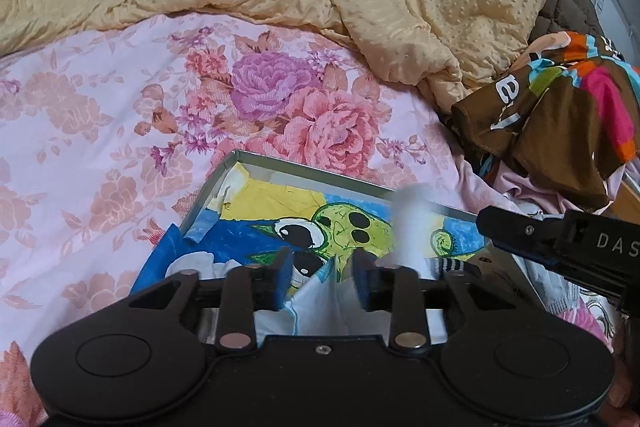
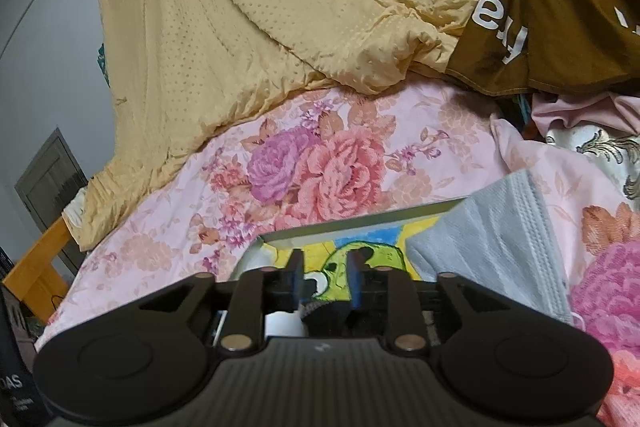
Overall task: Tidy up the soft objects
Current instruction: 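Lower the items into the tray and open both grippers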
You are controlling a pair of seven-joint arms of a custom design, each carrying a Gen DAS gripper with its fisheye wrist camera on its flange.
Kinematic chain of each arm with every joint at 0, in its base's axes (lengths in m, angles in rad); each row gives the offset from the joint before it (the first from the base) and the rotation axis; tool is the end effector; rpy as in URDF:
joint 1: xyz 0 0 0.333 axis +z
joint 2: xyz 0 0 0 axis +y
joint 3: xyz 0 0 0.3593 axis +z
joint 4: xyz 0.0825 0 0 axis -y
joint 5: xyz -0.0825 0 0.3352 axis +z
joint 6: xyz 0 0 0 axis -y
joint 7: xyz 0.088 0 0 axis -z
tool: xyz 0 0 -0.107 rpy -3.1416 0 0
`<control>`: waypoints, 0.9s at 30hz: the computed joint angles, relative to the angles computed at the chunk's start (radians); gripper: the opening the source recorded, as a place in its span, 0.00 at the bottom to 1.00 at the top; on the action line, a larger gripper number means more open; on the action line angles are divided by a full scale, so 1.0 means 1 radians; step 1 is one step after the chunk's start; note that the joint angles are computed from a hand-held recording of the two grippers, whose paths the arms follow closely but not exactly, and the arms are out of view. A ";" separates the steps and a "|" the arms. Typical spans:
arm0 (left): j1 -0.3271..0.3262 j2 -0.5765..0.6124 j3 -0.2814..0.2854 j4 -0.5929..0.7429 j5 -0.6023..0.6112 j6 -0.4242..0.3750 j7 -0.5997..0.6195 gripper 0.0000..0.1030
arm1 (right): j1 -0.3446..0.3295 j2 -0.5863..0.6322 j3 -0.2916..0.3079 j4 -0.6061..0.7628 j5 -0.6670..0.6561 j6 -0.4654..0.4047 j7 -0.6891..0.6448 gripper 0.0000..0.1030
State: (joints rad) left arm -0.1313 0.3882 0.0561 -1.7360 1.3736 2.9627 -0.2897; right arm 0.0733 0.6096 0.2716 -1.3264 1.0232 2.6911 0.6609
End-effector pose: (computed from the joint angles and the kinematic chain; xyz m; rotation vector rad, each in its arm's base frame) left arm 0.6431 -0.1206 0.4750 -1.9994 1.1950 -0.9841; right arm 0.7283 0.1649 0.5120 -1.6833 1.1692 -0.1738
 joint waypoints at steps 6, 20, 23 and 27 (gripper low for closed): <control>-0.014 -0.060 -0.015 -0.045 0.029 -0.057 -0.036 0.57 | -0.031 -0.067 0.012 -0.083 0.063 0.010 -0.079 0.45; -0.016 -0.290 -0.153 -0.214 0.182 -0.269 -0.157 0.88 | -0.051 -0.324 -0.036 -0.339 0.470 0.012 -0.557 0.78; -0.019 -0.344 -0.187 -0.263 0.207 -0.319 -0.187 0.92 | -0.040 -0.377 -0.070 -0.398 0.533 -0.006 -0.603 0.83; -0.022 -0.412 -0.226 -0.329 0.212 -0.373 -0.222 0.96 | -0.019 -0.439 -0.124 -0.463 0.589 -0.031 -0.631 0.86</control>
State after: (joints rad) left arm -0.1534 -0.0240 -0.1694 -2.0646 1.5853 2.5898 -0.5113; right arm 0.0541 0.1703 0.1480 -1.7899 1.6119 2.6597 0.0298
